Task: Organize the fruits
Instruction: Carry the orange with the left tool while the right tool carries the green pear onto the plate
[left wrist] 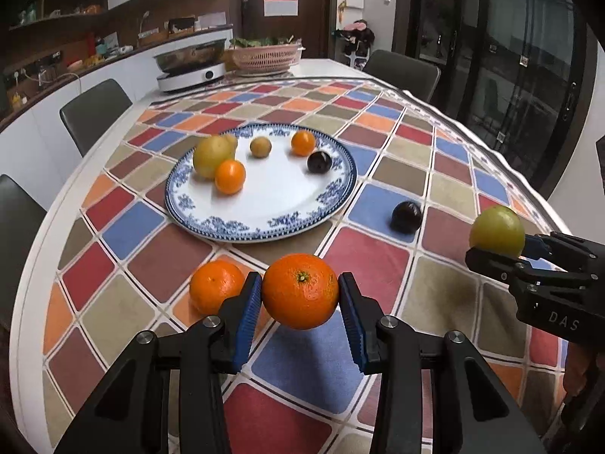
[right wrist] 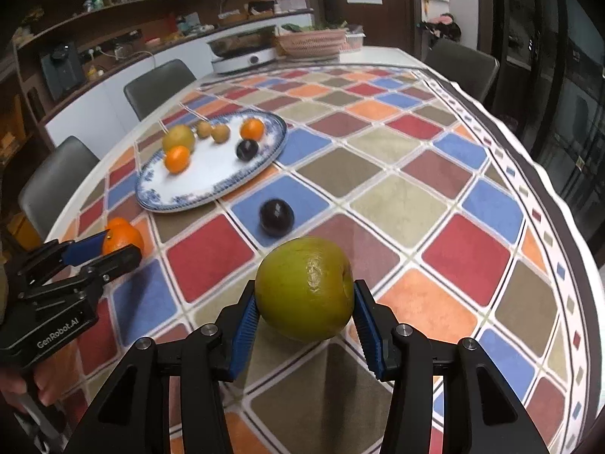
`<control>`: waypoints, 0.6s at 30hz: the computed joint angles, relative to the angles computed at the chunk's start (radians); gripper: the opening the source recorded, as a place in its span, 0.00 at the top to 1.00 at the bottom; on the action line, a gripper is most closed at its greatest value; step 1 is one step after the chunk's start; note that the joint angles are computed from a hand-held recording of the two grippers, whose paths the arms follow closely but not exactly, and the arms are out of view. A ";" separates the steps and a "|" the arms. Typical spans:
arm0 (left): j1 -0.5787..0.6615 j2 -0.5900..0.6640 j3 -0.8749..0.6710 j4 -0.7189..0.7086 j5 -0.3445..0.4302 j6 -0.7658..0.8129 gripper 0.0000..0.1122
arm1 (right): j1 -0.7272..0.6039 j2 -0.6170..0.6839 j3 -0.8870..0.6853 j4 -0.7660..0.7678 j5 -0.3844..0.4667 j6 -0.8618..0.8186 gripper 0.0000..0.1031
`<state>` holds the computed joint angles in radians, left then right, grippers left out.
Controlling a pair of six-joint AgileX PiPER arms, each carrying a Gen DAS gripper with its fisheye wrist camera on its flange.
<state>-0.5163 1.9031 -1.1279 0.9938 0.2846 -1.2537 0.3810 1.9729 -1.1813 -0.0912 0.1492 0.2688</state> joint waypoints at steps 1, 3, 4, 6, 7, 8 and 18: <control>0.000 -0.008 0.001 0.004 0.001 -0.001 0.64 | 0.003 -0.012 0.000 0.021 -0.001 -0.027 0.53; 0.004 -0.027 0.002 -0.006 0.002 0.017 0.64 | 0.006 -0.026 -0.004 0.080 0.001 -0.098 0.53; 0.007 -0.035 0.001 -0.020 0.003 0.034 0.64 | 0.008 -0.031 -0.010 0.118 0.004 -0.142 0.53; 0.016 -0.045 -0.008 -0.066 0.005 0.090 0.64 | 0.011 -0.036 -0.035 0.196 0.020 -0.238 0.53; 0.019 -0.047 -0.013 -0.075 0.007 0.103 0.64 | 0.012 -0.036 -0.044 0.220 0.026 -0.268 0.53; 0.026 -0.052 -0.017 -0.088 0.006 0.123 0.64 | 0.012 -0.033 -0.065 0.266 0.037 -0.321 0.53; 0.118 -0.034 -0.104 -0.334 -0.033 0.462 0.64 | 0.022 0.087 -0.334 0.413 0.200 -0.533 0.53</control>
